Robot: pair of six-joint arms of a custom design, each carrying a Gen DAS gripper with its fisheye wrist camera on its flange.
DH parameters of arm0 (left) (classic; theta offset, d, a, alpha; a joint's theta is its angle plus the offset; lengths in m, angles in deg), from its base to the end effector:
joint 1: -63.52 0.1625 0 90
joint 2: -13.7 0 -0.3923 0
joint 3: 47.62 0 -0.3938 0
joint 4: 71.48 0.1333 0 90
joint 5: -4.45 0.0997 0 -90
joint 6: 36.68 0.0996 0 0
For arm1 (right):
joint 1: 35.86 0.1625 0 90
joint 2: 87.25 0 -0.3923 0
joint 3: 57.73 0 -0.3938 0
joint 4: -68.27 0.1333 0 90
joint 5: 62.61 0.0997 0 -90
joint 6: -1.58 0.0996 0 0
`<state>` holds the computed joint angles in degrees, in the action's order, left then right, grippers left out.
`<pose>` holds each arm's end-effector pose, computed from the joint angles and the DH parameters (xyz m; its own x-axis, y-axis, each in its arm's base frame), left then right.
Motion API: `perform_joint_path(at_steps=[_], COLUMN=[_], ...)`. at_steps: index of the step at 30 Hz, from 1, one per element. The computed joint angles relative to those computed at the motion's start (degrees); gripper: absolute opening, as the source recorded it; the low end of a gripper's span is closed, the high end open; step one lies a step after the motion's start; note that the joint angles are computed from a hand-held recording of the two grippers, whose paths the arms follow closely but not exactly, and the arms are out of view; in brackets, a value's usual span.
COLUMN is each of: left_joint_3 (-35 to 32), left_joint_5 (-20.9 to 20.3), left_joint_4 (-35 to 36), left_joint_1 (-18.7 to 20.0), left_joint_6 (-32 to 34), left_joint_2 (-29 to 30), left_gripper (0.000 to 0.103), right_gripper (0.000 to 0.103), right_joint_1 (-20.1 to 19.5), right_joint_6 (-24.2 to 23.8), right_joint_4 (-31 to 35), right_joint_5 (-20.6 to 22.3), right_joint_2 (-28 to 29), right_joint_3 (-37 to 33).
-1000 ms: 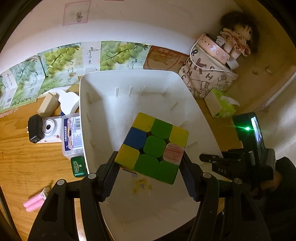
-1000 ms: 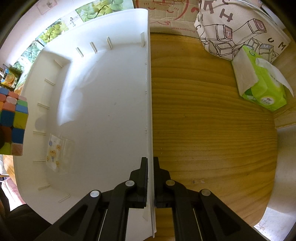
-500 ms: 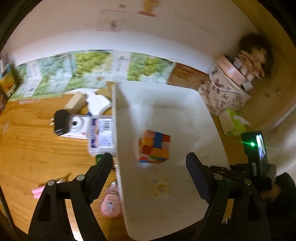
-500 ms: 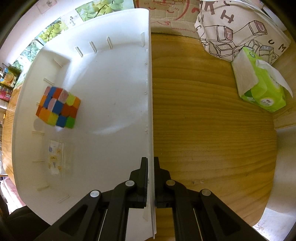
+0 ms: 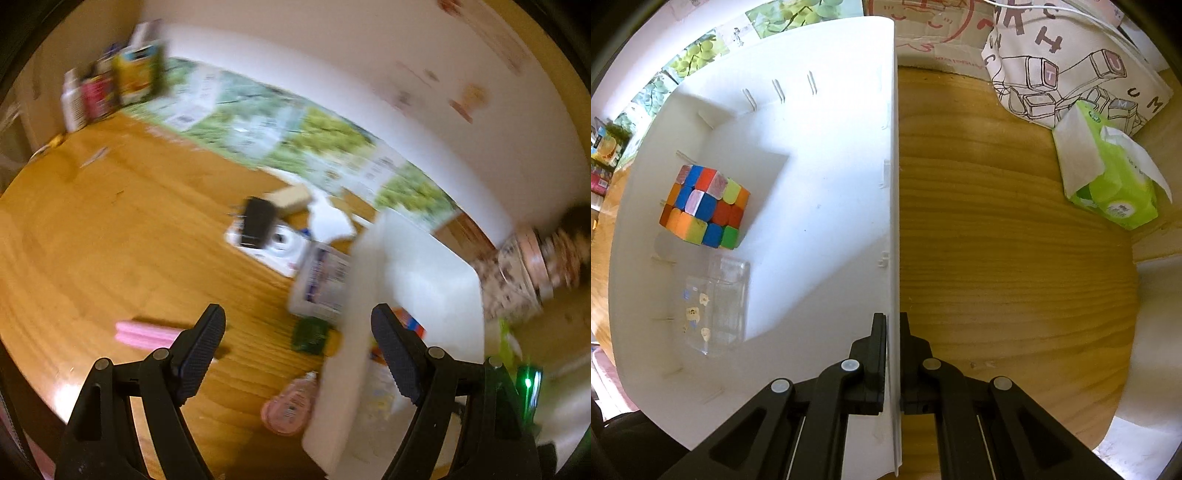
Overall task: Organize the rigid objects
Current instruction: 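Move the left gripper to the pink hair roller on the desk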
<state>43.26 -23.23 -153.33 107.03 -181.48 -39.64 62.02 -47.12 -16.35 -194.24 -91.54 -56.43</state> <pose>-0.2703 -0.5620 0.1336 -0.4062 -0.9090 0.0930 -0.3334 0.0527 -0.9413 0.1873 -0.8635 0.1338 -0.3832 -0.8293 0.4067 -0.6438 0.5556 0.5262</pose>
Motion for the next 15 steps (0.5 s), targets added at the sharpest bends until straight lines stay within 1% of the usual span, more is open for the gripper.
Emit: perform_joint_path(at_steps=[1,3,5,9,10,12,15], left_joint_3=[0.5,3.1,6.0,9.1,10.3,14.0,17.9], left_joint_5=[-0.8,-1.7,-2.1,-4.4,-4.7,-4.9,-5.1], left_joint_4=[1.5,1.3,-0.8,-0.5,-2.0,-8.1,-15.3], left_joint_1=[-0.2,-0.8,-1.3,-1.8,-1.9,-2.0,-1.9], left_joint_6=[-3.3,-9.0,-12.3,-19.9,-20.5,-21.2,-21.6], left_joint_2=[-0.4,-1.9,-3.5,-5.2,-5.7,-7.1,-8.4], left_gripper=[0.084,0.084,0.084,0.084,0.084,0.084,0.084], right_gripper=[0.005,0.005,0.005,0.006,0.006,0.006,0.006], right_joint_1=[0.0,0.1,0.2,0.5,0.5,0.6,0.6], right_joint_6=[0.1,0.2,0.5,0.1,0.0,-0.1,-0.1], right_joint_4=[-2.0,-4.0,-4.9,-7.3,-8.2,-9.5,-10.8], right_joint_5=[0.0,0.0,-0.1,-0.7,-0.9,-1.1,-1.3], right_joint_2=[-1.9,-3.8,-4.6,-6.3,-6.8,-7.7,-8.7], right_joint_3=[3.8,7.7,9.3,13.0,14.2,16.3,18.7])
